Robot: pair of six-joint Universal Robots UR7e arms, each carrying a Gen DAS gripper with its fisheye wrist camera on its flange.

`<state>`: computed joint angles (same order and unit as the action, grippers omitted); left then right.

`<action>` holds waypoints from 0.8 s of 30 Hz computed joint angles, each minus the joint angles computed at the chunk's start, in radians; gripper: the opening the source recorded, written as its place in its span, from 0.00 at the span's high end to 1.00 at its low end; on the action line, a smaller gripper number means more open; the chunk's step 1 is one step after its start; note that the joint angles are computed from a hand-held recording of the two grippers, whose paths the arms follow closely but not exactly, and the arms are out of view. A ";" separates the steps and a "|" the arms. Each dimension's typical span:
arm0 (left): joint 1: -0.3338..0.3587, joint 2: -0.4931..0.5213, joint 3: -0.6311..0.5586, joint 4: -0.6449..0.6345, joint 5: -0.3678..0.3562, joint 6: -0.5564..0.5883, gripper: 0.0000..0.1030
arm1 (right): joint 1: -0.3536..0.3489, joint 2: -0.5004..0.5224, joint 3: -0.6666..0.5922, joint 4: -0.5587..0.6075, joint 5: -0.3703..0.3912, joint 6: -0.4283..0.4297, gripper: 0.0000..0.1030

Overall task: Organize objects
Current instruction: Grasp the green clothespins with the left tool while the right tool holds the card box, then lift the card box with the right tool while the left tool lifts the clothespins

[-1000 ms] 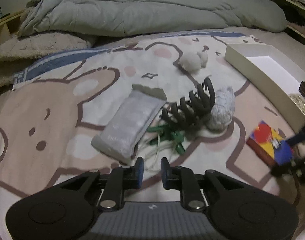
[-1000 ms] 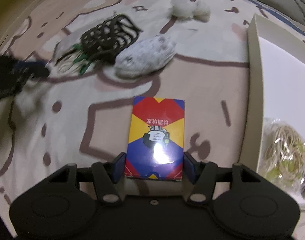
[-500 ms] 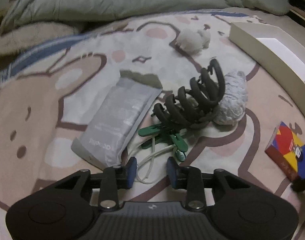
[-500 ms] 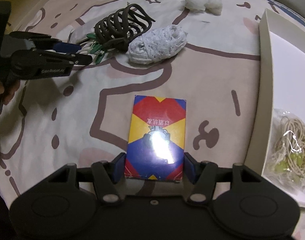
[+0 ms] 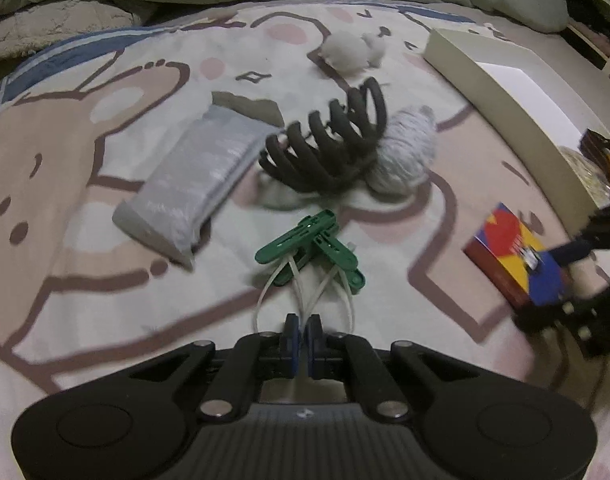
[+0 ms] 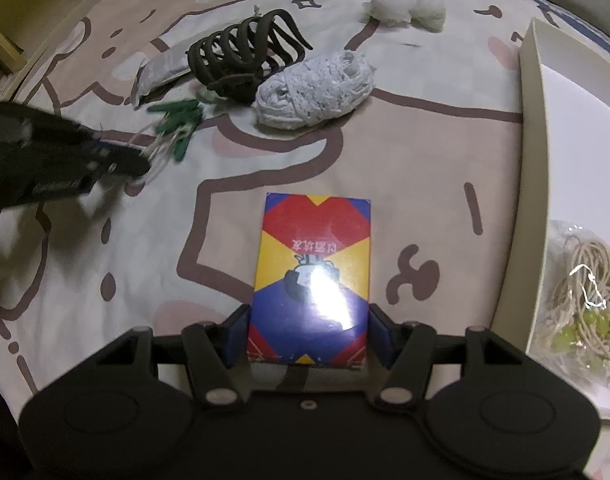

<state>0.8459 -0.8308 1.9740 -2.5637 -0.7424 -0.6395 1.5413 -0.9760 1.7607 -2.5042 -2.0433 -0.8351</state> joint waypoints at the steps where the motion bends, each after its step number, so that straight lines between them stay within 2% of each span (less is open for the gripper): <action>1: -0.006 -0.006 0.009 0.003 -0.006 -0.013 0.97 | 0.000 -0.002 0.003 -0.004 0.000 0.001 0.40; 5: -0.029 -0.025 0.035 0.028 -0.026 -0.049 0.97 | 0.000 -0.001 0.011 -0.021 -0.002 0.008 0.39; 9: -0.037 -0.007 0.022 0.090 0.014 -0.073 0.92 | 0.002 0.008 0.018 -0.048 -0.009 0.026 0.34; 15: -0.014 0.051 -0.029 0.067 0.054 -0.075 0.91 | 0.009 0.027 0.027 -0.095 -0.023 0.034 0.30; 17: -0.009 0.066 -0.045 0.069 0.056 -0.078 0.95 | 0.008 0.030 0.027 -0.102 -0.023 0.034 0.31; 20: -0.010 0.069 -0.042 0.033 0.059 -0.078 0.97 | 0.006 0.030 0.040 -0.149 -0.017 0.010 0.41; 24: -0.027 0.063 -0.012 -0.045 0.098 -0.086 0.97 | 0.001 0.019 0.047 -0.166 0.014 -0.003 0.42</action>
